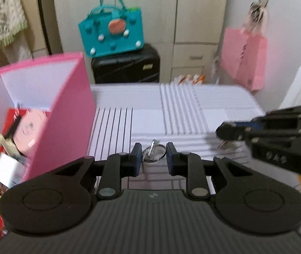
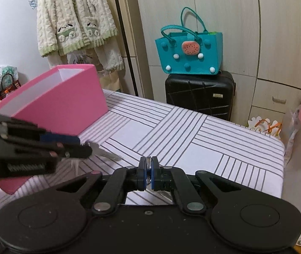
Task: Organize rigid objects
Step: 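Carry both key sets toward the pink box with both grippers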
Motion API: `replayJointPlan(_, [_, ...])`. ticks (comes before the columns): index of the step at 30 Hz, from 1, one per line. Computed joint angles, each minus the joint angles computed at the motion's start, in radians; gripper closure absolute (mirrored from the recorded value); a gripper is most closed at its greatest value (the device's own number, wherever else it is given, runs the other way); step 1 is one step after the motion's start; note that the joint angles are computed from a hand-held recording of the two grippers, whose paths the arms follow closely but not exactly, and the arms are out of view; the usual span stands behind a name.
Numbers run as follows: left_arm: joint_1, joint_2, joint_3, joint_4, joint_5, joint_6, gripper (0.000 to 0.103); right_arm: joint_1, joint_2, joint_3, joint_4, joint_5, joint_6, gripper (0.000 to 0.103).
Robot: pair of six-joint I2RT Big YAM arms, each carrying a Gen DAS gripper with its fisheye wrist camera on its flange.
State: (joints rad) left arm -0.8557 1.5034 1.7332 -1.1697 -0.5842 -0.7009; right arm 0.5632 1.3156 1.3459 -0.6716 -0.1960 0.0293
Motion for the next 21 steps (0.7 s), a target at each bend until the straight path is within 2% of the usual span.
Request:
replayJointPlan(2, [-0.009, -0.016, 0.017, -0.005, -0.018, 0.026, 0.08, 0.003, -0.011, 0.011, -0.017, -0.005, 0.002, 0.099])
replayJointPlan(6, [-0.013, -0.052, 0.051, -0.015, 0.008, 0.068, 0.08, 0.017, -0.036, 0.041, -0.058, -0.02, 0.004, 0.099])
replayJointPlan(10, [-0.017, -0.078, 0.094, -0.065, 0.014, 0.094, 0.08, 0.044, -0.043, 0.093, -0.12, -0.02, -0.008, 0.099])
replayJointPlan(12, [-0.011, -0.094, 0.118, -0.102, 0.041, 0.093, 0.08, 0.066, -0.044, 0.129, -0.156, -0.015, -0.021, 0.099])
replayJointPlan(16, [-0.014, -0.12, 0.174, -0.2, 0.028, 0.106, 0.08, 0.114, -0.032, 0.219, -0.229, -0.014, -0.033, 0.099])
replayJointPlan(21, [-0.004, -0.128, 0.289, -0.396, 0.055, 0.101, 0.08, 0.185, 0.013, 0.366, -0.308, -0.03, -0.042, 0.099])
